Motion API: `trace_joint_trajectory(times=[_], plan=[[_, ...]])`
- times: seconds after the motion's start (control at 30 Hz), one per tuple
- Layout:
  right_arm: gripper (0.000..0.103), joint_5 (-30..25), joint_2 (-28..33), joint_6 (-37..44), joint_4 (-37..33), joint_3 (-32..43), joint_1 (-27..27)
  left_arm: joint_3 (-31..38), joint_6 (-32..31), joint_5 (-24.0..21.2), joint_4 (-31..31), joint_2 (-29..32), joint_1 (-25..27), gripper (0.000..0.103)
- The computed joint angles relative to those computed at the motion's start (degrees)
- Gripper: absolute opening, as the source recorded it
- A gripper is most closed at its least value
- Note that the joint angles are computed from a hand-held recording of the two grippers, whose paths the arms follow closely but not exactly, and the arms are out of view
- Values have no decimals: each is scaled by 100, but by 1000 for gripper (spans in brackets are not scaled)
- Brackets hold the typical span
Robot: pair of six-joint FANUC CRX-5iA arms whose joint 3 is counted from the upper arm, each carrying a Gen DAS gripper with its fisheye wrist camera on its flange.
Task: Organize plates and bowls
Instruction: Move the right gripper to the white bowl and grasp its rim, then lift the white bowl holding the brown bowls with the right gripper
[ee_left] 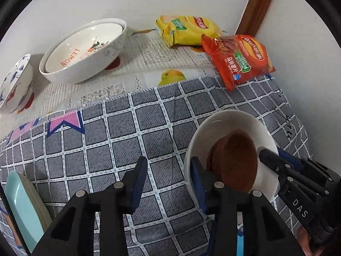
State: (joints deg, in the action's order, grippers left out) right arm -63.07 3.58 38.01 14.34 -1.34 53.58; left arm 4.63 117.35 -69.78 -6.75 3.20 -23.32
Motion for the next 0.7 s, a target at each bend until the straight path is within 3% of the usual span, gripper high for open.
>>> trace_joint_trajectory(times=[0.47,0.7], plan=[[29,-46,169,173,-318,129,-131,-83,27,177,-153,101,-71,39],[29,123,106,-87,-69,-51,-40,-203,-21,323,-28,92,-30,39]])
